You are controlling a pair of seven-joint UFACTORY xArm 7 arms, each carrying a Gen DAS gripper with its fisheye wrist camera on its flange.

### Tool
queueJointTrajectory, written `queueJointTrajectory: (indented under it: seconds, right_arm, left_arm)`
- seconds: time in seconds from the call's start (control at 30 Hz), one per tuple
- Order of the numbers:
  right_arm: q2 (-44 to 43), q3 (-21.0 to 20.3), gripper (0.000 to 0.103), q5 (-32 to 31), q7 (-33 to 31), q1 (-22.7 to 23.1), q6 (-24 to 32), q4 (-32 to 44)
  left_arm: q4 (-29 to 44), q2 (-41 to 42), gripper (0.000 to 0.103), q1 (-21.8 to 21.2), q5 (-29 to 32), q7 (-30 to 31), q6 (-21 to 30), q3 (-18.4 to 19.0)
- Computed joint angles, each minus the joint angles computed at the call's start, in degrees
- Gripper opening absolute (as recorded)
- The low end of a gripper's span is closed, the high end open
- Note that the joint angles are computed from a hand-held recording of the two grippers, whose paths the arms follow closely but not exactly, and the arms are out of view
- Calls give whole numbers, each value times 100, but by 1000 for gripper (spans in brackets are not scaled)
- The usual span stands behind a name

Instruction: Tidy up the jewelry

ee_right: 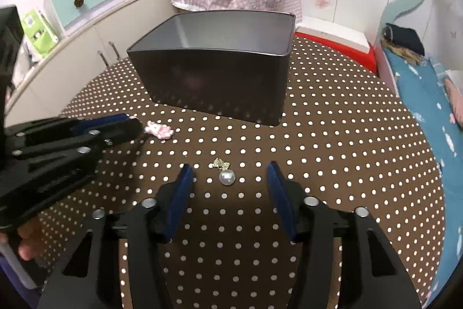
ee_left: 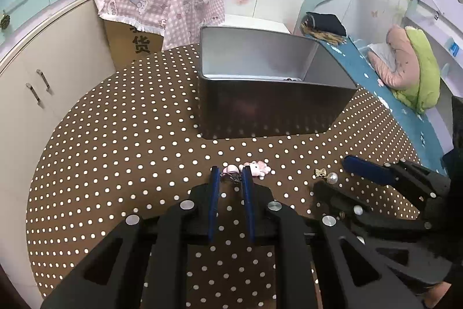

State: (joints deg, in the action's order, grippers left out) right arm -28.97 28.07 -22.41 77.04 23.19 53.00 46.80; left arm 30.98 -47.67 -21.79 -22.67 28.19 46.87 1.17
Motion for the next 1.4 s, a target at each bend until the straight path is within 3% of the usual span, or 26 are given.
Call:
queueJointTrajectory:
  seconds: [0.2, 0.67, 1.0, 1.4]
  right_arm:
    - [69, -39, 12, 27, -135, 80, 129, 86]
    - [-708, 6, 12, 141, -406, -41, 383, 274]
    - [-909, 148, 12, 45, -982, -622, 663, 941]
    - [-553, -100, 12, 124, -1417, -1002, 217, 1117]
  left_arm:
    - [54, -112, 14, -1, -60, 75, 158, 120]
    - [680, -214, 14, -71, -451, 273, 556, 306]
    - [1549, 194, 14, -202, -806, 346, 545, 263]
    - [2107, 1247, 14, -133, -960, 320, 612, 82]
